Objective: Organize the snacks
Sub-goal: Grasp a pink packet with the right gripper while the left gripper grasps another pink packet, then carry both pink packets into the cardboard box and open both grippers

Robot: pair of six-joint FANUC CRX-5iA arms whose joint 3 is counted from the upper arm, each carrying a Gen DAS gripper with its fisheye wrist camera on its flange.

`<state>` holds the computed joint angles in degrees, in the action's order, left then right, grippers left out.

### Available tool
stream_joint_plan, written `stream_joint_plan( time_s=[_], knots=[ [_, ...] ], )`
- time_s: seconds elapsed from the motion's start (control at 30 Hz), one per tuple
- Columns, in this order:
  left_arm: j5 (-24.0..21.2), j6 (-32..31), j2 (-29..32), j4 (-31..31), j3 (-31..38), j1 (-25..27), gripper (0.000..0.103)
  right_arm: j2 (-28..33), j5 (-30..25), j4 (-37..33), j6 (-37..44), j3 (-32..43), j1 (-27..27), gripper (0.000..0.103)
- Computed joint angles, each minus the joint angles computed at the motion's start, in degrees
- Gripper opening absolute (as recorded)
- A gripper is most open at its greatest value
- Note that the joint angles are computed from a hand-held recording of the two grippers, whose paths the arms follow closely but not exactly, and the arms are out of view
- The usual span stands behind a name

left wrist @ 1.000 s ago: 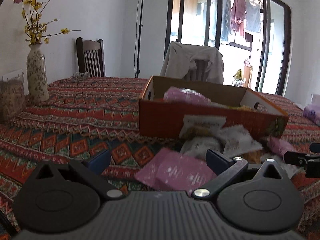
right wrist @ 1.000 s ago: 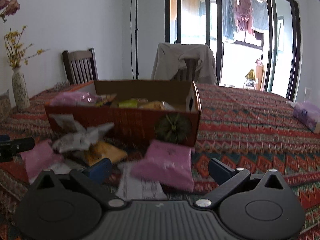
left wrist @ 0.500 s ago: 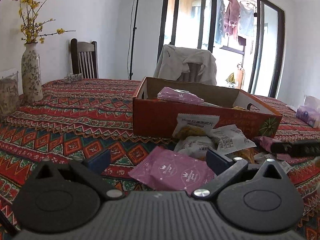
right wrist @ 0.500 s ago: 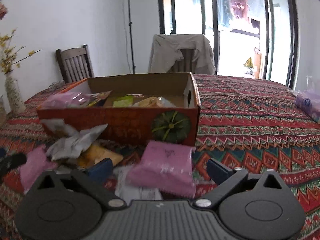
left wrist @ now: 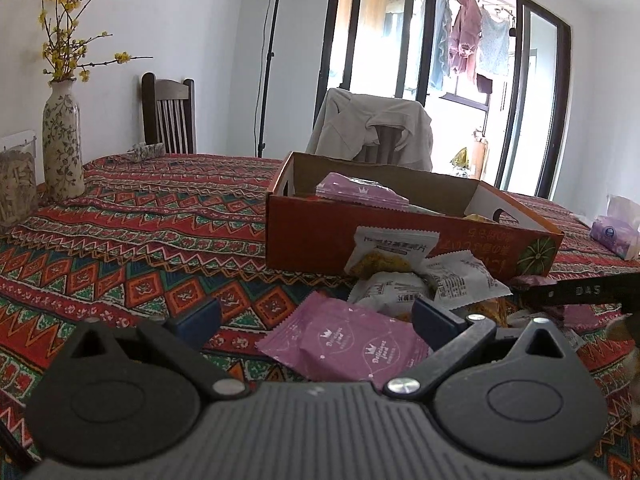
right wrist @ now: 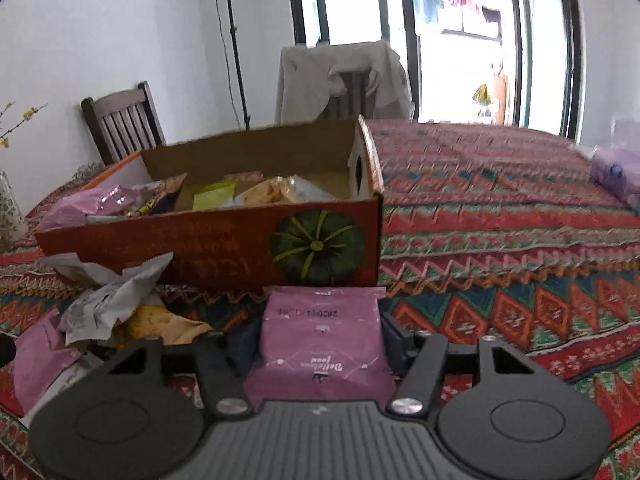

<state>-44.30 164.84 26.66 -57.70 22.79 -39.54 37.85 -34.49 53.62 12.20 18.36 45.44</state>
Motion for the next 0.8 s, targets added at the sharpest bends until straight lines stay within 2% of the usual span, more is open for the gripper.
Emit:
stream_joint_plan(
  time_s=[0.07,0.17,0.3,0.53,0.67,0.8],
  knots=[
    [-0.1,0.0,0.1,0.0,0.1,0.0,0.103,-2.0,2.4,8.8,-8.1,-5.1,-0.6,0.061],
    [-0.3,-1.2,0.3,1.2,0.6,0.3,0.103,-4.8,4.5,26.1,-22.9,-12.3,-2.2,0.061],
    [0.9,-5.8,0.4,5.8,0.8,1.8,0.103,-6.4,4.5,38.2,-32.4,-16.2,-3.4,0.061],
    [5.1,-22.6,1.2,20.9,1.5,6.5,0.103,-6.9,4.7,40.8,-35.4,-17.0,-4.0,0.061],
    [2.4,-30.9,4.0,26.6,5.3,7.8,0.103,-7.1,4.3,42.6,-36.8,-17.6,-4.1,0.061],
    [0.3,-33.1,6.3,30.6,7.5,8.9,0.103,-7.1,3.5,44.8,-37.8,-18.0,-4.0,0.061]
  ],
)
